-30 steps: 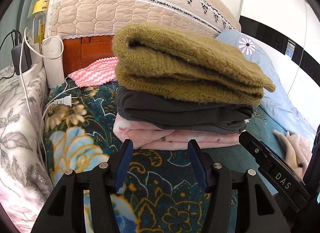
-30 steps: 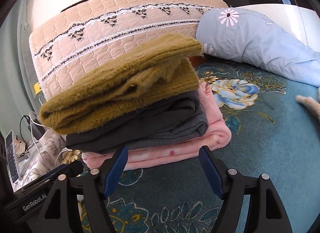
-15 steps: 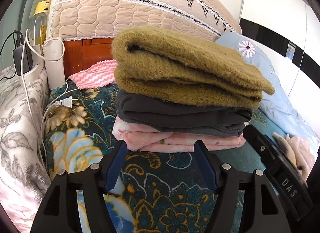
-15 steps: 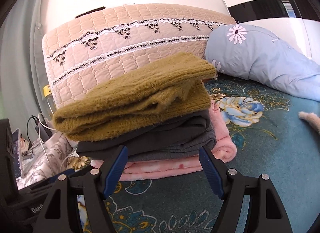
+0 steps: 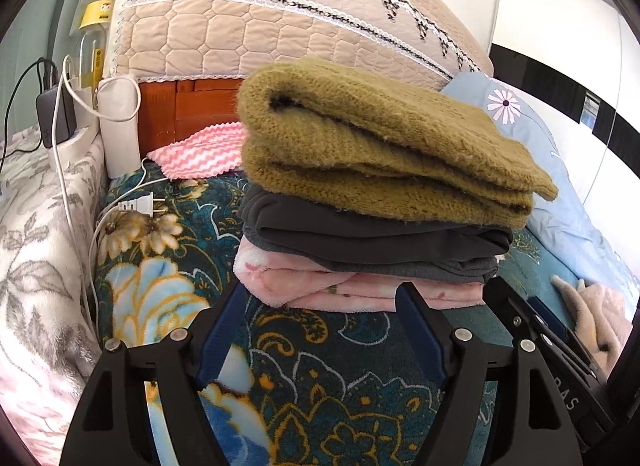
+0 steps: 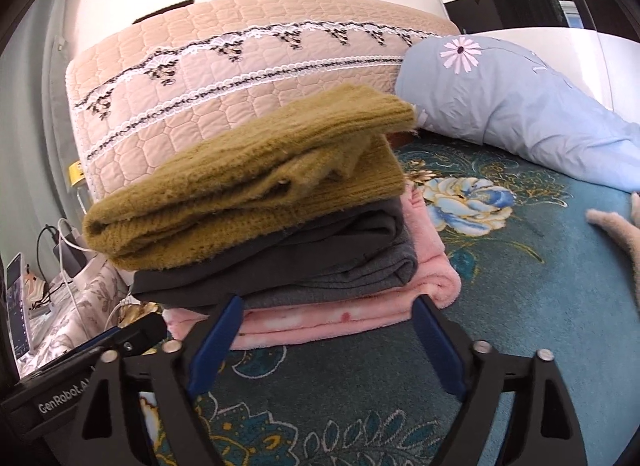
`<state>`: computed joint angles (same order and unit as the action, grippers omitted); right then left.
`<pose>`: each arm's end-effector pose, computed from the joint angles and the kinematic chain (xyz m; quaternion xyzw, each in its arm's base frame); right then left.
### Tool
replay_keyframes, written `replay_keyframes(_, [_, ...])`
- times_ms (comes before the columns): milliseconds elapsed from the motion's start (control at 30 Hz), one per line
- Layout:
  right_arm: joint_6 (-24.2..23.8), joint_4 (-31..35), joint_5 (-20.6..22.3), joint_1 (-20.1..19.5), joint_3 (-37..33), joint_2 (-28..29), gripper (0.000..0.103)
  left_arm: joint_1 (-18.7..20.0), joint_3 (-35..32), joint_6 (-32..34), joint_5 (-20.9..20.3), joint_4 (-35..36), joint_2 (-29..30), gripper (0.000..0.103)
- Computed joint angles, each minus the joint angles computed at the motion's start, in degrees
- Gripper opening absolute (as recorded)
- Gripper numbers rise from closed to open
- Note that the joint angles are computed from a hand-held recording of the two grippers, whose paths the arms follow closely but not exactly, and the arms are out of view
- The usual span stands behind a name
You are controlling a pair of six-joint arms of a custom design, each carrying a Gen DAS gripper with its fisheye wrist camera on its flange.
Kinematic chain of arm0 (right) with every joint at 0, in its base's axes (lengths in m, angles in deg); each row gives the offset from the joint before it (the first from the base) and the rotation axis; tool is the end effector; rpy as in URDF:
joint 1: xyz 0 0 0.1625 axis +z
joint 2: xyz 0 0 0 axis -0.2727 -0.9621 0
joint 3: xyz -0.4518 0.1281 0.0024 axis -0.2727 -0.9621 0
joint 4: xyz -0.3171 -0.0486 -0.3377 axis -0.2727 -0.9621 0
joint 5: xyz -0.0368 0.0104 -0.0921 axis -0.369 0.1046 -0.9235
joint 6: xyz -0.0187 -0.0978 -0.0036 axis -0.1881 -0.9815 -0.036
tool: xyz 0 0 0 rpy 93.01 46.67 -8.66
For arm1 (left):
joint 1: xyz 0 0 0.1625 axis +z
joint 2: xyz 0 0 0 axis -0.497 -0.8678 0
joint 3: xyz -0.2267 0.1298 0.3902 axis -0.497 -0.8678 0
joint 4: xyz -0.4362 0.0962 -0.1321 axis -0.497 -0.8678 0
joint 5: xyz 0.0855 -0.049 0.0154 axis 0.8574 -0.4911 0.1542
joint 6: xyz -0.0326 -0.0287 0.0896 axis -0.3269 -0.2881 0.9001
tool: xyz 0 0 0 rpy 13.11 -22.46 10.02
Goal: Fold clothes
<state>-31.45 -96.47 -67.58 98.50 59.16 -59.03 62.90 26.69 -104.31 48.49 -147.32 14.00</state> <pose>0.0764 -0.6793 0.1928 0.4261 -0.8585 0.2853 0.0067 -0.3522 -0.5024 -0.0029 -0.1946 0.6943 -0.5714 0.3919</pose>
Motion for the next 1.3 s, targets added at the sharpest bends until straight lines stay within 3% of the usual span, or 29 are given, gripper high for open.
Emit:
replay_keyframes(67, [0.61,0.03,-0.19,-0.07,-0.21,0.08,0.103,0.10,0.33,-0.27,-0.14,-0.71,-0.23,0.079])
replay_keyframes(433, [0.24,-0.36,-1.43,0.17,-0.31,0.17,0.103,0.42,-1.67,-1.95,-1.71,3.10,0.82,0.079])
replay_keyframes(1300, [0.20,-0.88,-3.85,0.58,-0.24,0.64,0.103,0.54,-1.63,-0.60,-2.86,2.74,0.93,0.079])
